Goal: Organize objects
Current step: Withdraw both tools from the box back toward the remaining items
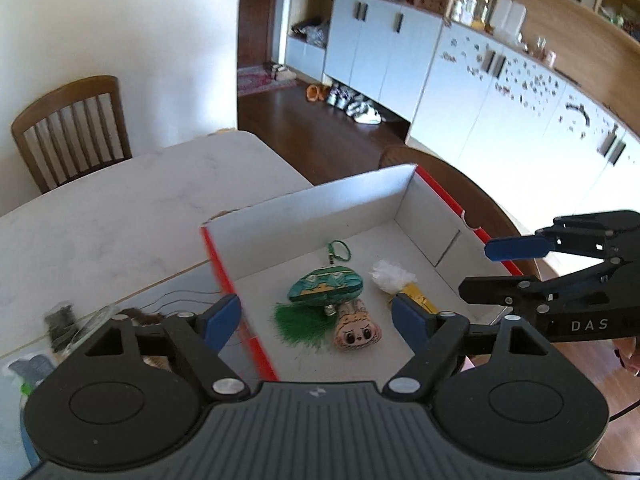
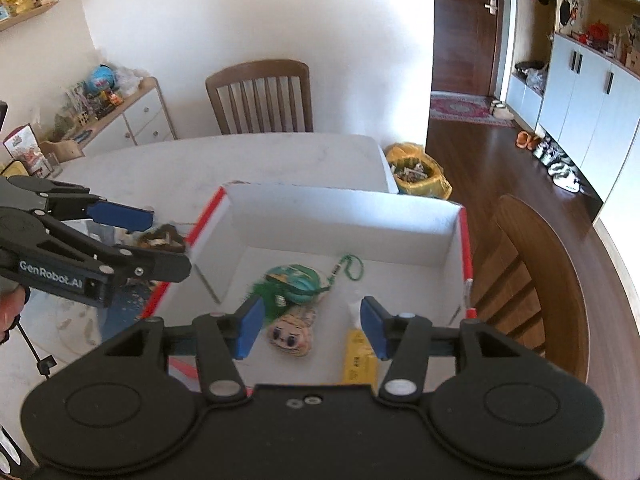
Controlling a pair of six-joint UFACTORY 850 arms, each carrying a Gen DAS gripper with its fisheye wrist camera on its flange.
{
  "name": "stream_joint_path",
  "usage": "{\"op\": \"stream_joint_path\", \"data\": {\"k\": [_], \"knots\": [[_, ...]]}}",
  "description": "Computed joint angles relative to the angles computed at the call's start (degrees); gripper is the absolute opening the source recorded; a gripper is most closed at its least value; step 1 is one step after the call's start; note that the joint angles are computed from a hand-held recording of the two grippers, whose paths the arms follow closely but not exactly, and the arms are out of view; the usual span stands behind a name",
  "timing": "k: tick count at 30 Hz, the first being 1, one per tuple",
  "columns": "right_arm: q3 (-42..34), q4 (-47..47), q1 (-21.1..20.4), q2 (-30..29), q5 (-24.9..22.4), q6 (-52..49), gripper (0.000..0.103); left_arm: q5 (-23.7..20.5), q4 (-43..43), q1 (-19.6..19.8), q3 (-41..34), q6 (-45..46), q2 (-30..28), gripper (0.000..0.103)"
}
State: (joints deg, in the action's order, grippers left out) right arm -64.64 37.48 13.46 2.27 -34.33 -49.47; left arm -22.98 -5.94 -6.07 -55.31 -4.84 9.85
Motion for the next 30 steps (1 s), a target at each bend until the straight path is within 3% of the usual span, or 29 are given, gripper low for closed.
{"op": "stream_joint_path", "data": {"k": [2,6,17,22,30], "knots": [[0.76,0.32,0.86,0.88,0.57,0.91,0.054,0.4,-1.24,1.34,1.53,1.43,2.0,0.083],[2.83,0.83,3.22,3.15,2.7,2.11,0.066,0.48,-4.26,4.98,4.91,6.03,6.2,0.084],[6.79,-4.47,12.2,6.56,8.28,13.08,0.076,-2.85,-14.49,17.24,11.85,23.12,14.98,0.091],[7.85,-9.26,16.65,6.87,10.72,21.08,0.082,-4.51,-19.25,22.42,13.7,32.06,16.69,0.099],[7.15,-20.68,22.49,4.93,13.22,37.23,0.086,-7.57,-31.92,31.01,15.2,49.89,15.97,0.102]]}}
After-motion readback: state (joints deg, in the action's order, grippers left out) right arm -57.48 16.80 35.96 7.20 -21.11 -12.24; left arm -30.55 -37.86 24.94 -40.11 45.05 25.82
